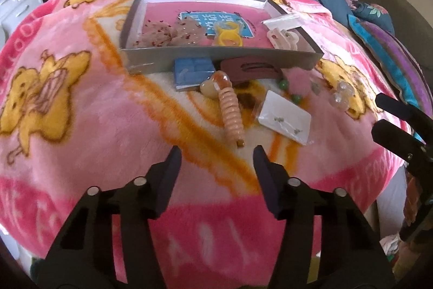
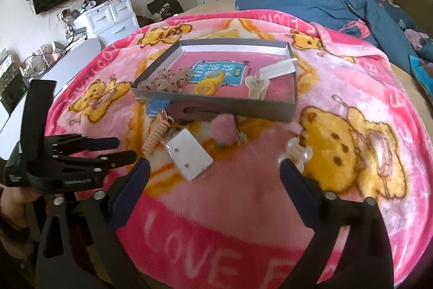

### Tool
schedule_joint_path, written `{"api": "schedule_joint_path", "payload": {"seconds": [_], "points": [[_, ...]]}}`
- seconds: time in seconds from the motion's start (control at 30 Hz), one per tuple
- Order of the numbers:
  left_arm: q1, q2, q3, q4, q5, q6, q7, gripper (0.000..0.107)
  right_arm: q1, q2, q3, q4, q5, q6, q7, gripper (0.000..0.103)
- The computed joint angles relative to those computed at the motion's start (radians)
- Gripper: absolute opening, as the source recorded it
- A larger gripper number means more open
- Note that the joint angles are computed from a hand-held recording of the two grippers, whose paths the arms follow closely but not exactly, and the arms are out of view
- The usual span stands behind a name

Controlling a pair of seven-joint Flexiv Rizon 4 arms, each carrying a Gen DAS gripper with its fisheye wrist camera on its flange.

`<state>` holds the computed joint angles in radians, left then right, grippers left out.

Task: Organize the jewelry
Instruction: 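Grasp the peach coiled spiral hair tie with the left tool, then grasp the pink pom-pom hair clip with the right tool while the left tool holds the coil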

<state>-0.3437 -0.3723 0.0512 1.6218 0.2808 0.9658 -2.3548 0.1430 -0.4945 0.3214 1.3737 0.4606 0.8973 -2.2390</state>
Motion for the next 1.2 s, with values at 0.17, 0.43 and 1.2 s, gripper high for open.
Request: {"api": "schedule_joint_path", "payload": {"seconds": [0.17, 0.43, 1.2], "points": [[0.010, -0.053, -0.004, -0.053, -0.018, -0.025, 0.036, 0.040, 0.032, -0.058, -0.015, -0.073, -0.036, -0.028, 0.051, 0.086], [0.026, -0.093, 0.001, -0.088, -0.055, -0.017, 0.083, 0.027, 0.095, -0.172, -0.043, -0.195, -0.144, -0.066, 0.171, 0.070], [0.025, -0.029, 0.000, -0.008, -0.121, 0.022, 0.088, 0.010, 0.049, -0.206, 0.018, -0.213, -0.120, -0.047, 0.145, 0.017]]}}
